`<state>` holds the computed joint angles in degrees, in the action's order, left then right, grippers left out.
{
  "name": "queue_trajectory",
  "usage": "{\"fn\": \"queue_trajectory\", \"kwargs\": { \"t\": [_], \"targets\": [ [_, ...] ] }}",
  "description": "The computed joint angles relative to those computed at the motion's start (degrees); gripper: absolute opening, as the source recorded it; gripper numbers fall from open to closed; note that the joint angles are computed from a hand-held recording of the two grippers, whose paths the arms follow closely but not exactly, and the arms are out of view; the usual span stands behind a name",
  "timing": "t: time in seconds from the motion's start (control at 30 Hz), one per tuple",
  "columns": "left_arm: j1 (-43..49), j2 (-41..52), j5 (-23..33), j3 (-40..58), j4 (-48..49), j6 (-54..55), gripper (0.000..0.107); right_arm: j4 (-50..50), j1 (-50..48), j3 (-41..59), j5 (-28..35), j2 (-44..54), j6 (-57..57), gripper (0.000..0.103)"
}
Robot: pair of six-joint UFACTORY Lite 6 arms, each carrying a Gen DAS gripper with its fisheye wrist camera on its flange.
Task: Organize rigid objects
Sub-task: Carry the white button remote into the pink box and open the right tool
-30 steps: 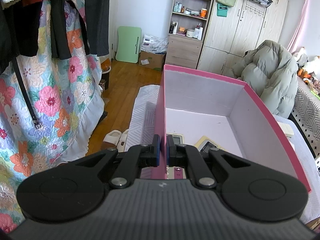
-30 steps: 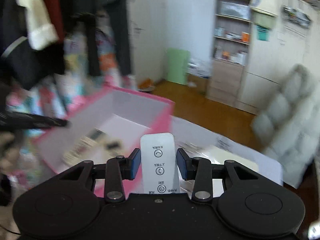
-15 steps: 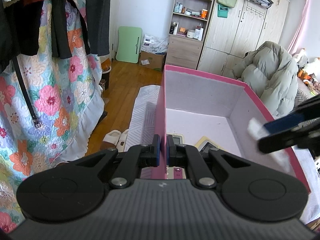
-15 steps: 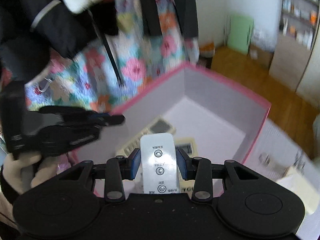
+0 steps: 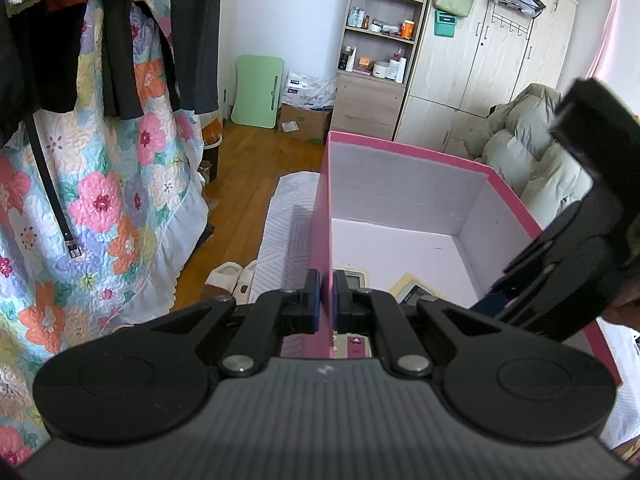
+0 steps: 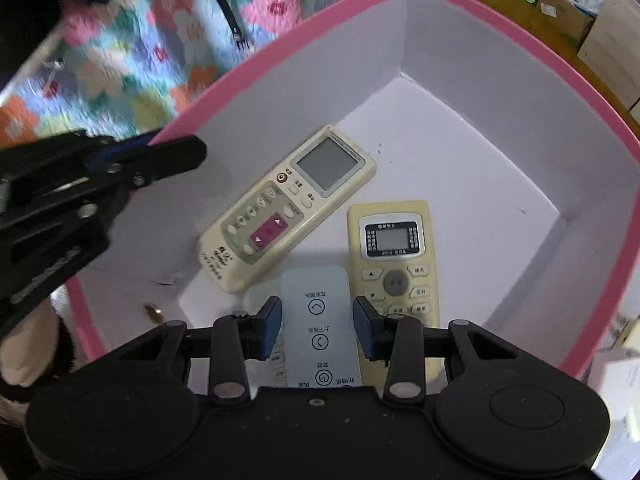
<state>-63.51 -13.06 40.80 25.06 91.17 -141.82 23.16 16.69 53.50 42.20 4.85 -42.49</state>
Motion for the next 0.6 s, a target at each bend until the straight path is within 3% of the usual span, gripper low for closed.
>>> {"fn": "queue_trajectory", "kwargs": {
  "t": [0.27, 0.47, 0.6],
  "targets": [
    [-0.51, 0.05, 0.16, -0.65, 0.98, -1.84, 0.005, -0.63, -0.52, 7.22, 4.86, 9.76, 8.58, 0.042],
    [-0.17, -0.19, -0.20, -0.97, 1.76, -2.41, 0.005, -6.42, 1.00, 5.56, 2.05, 6.87, 11.23, 0.043],
    [-0.13, -0.12, -0.26, -0.88, 1.72, -2.32, 0.005, -12.52, 4.97, 2.22, -3.61, 2.86, 12.12, 0.043]
  ]
}}
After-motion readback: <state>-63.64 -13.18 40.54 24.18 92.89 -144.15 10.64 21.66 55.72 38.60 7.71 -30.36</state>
